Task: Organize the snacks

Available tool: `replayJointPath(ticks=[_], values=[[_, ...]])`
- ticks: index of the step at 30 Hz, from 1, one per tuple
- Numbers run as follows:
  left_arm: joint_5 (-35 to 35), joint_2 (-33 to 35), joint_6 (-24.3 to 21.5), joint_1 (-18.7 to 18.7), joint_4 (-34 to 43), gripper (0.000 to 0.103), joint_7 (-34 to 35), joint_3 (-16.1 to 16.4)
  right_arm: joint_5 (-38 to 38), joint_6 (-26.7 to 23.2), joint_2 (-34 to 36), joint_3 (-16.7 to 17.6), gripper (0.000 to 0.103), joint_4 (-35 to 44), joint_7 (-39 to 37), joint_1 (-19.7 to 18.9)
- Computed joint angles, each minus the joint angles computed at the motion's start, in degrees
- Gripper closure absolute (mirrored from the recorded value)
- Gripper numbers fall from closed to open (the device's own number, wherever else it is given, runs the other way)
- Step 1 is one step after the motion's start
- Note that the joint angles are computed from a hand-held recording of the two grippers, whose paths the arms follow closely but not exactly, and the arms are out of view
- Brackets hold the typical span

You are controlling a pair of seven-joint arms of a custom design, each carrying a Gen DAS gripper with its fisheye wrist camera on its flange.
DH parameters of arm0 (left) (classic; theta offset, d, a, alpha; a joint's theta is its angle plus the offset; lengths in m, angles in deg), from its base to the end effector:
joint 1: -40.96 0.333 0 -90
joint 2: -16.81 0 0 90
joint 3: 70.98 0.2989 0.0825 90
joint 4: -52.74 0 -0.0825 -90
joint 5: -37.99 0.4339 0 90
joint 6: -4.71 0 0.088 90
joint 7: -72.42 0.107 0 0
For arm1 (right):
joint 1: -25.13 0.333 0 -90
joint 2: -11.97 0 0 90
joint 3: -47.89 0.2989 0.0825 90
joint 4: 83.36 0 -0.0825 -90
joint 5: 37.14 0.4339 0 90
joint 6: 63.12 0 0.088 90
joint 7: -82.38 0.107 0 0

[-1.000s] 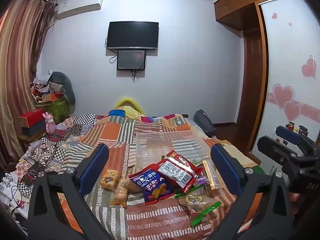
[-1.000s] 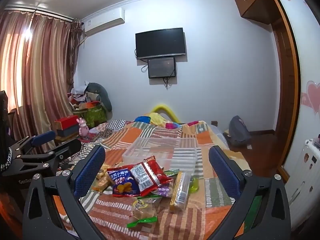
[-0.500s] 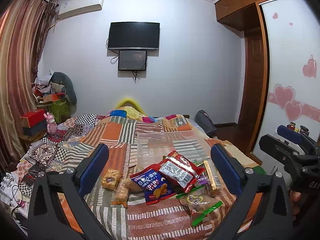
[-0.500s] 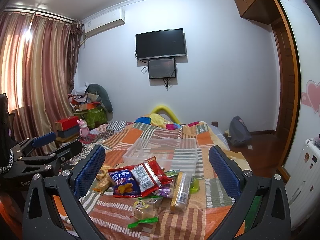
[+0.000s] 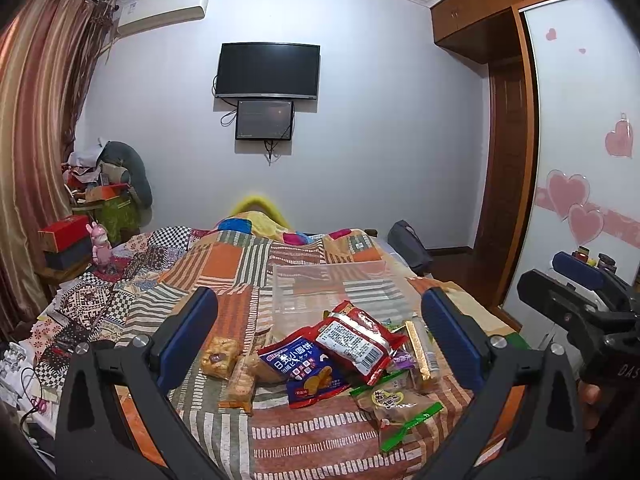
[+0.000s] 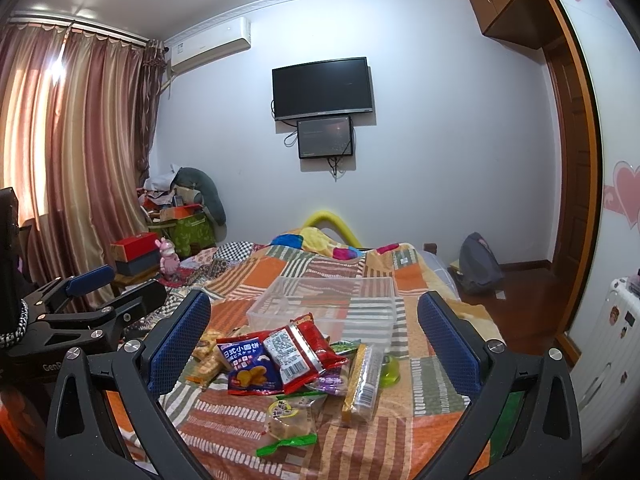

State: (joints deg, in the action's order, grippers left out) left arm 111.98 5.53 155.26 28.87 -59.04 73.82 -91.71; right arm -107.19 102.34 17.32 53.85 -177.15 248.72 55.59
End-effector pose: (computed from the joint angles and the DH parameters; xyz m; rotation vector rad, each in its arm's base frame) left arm 0.4859 -0.3597 0.6162 -1.4413 1.3977 -1.1251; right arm 0.5154 0.4444 0.6360 -1.5287 1.1020 -0.7762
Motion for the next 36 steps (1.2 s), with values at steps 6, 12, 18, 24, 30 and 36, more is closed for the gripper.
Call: replayJointPath(ticks=[6,12,18,24,30,36], values=[[0.3,0.0,0.0,0.0,0.0,0.000,-0.5,-0.1,-0.1,0.0,0.0,0.0,0.000,0.0,0.1,0.0],[0.2,0.0,0.5,0.1,0.0,0.000,-0.5,0.2,-0.2,-0.1,0.1,0.1,0.000,0.1,0.2,0.1],[-0.2,-0.4,1.3,0.3,-0.5,0.000,-0.7,0.3,-0.3,0.0,0.0,0.0,0.000,0.1,0.2,0.1],[-0.2,-0.4,1.7,0.7,-0.6,0.000,-0.8,0.2,0.2,-0.3,0.2,0.1,0.000,0.3,-0.3,0.3],[-0.7,-0.6,1.9,0.8,-0.8,0.000,-0.4,0.2,0.7,-0.1,0.5,-0.1,0.000,0.7,-0.6,0.4],[-0.5,-0.5,1.5,0.9,-0.8,0.000,-0.8,-0.1,1.7,0.1,0.5,-0.2,0.000,0.5,-1.3,0.5]])
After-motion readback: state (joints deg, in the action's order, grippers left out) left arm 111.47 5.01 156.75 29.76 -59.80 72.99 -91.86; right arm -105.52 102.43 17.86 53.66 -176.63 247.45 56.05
